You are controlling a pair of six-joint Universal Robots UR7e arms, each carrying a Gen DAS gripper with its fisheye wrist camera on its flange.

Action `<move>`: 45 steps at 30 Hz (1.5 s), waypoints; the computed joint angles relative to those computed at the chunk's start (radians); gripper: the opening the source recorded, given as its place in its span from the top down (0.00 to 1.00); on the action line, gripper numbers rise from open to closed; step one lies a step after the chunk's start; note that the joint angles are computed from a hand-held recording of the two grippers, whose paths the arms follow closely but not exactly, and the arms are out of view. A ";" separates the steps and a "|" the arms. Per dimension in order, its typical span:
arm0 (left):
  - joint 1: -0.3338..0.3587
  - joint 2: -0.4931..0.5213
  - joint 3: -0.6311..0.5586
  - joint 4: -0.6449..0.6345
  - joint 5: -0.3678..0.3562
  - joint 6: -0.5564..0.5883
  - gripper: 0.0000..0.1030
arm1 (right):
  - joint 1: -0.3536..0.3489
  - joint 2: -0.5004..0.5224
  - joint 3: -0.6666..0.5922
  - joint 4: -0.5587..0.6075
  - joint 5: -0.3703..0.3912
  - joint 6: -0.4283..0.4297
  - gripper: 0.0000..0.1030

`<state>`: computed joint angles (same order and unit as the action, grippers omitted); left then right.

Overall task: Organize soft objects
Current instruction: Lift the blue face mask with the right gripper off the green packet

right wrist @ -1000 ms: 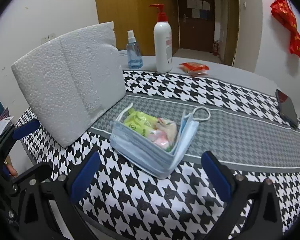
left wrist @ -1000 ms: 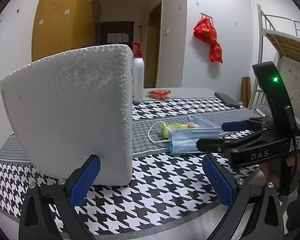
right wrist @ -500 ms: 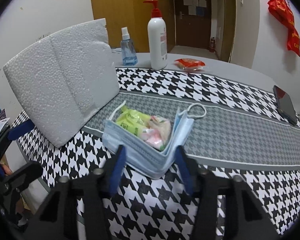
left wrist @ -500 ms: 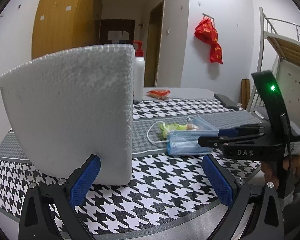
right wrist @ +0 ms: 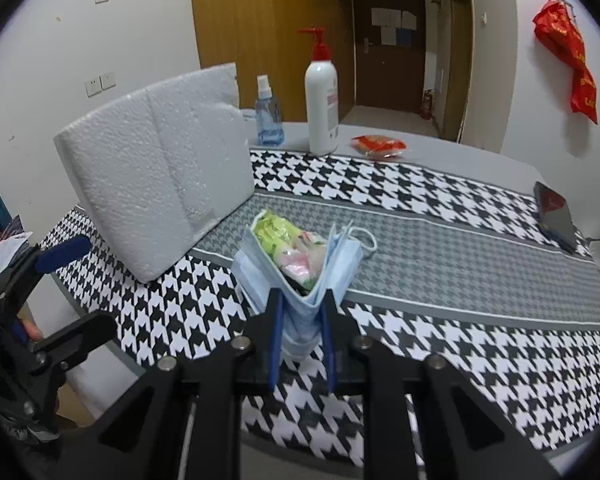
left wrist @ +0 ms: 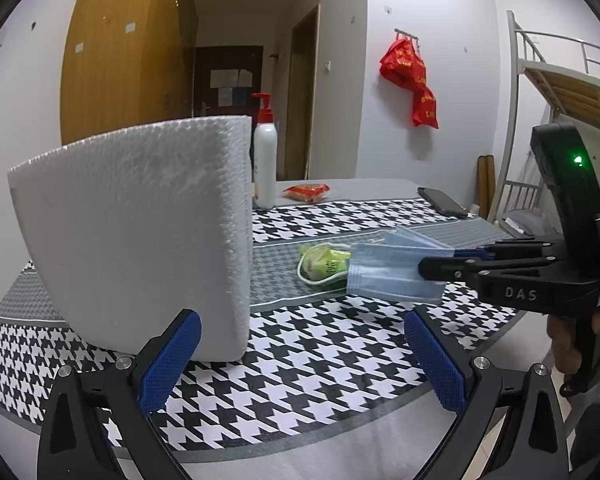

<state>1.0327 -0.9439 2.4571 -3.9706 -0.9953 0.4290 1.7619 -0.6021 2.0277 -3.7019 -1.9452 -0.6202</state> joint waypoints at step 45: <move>-0.092 0.098 -0.127 0.207 0.024 -0.155 0.01 | -0.163 -0.142 0.280 -0.363 0.081 0.055 0.80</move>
